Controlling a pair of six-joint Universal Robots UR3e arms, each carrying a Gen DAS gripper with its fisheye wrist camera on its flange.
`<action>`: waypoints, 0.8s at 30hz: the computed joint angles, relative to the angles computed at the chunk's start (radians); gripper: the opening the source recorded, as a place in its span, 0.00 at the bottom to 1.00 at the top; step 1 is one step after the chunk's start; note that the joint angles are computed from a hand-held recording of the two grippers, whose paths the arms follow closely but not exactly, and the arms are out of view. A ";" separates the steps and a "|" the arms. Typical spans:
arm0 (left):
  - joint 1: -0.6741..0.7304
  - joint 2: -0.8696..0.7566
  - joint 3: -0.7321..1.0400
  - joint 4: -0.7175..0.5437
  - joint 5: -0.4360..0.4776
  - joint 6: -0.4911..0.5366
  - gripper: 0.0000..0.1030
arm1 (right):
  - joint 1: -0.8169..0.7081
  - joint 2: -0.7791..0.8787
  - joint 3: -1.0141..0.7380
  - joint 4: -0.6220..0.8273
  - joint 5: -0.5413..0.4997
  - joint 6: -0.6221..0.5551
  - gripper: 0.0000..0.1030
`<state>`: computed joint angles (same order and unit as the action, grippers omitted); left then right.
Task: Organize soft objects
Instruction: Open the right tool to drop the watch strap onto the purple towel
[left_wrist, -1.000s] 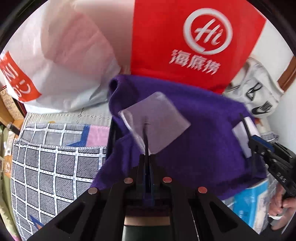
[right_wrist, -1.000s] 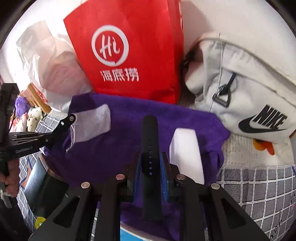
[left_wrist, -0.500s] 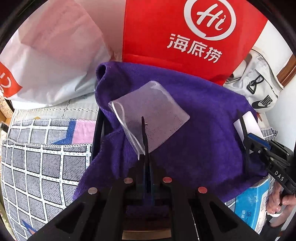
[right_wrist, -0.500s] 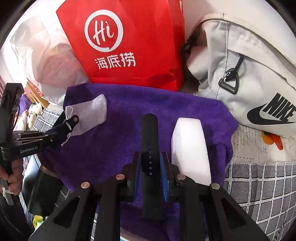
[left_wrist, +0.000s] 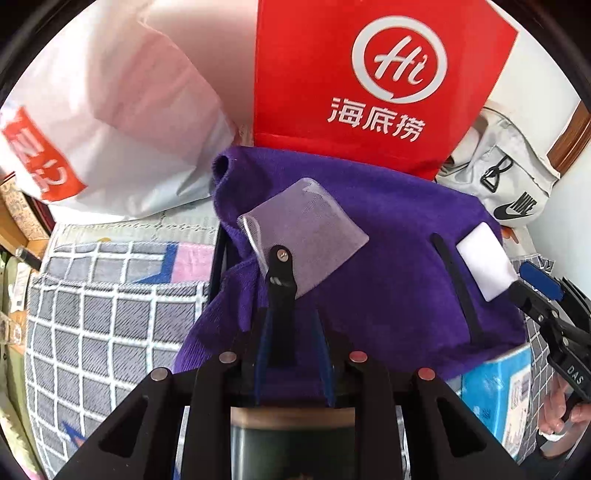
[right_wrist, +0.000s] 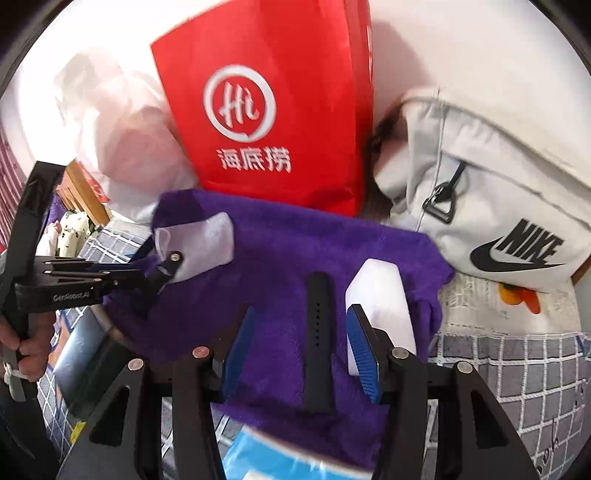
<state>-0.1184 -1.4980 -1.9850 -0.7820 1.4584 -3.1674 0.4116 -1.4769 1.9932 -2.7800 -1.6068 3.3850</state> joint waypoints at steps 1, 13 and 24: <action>-0.001 0.034 -0.015 -0.013 0.005 -0.008 0.22 | 0.022 -0.024 0.005 0.017 -0.023 0.015 0.50; 0.034 0.568 -0.172 -0.331 -0.010 -0.003 0.22 | 0.295 -0.309 0.162 0.130 -0.113 0.284 0.52; 0.012 1.003 -0.237 -0.699 -0.012 -0.053 0.22 | 0.740 -0.351 0.231 0.232 -0.347 0.654 0.65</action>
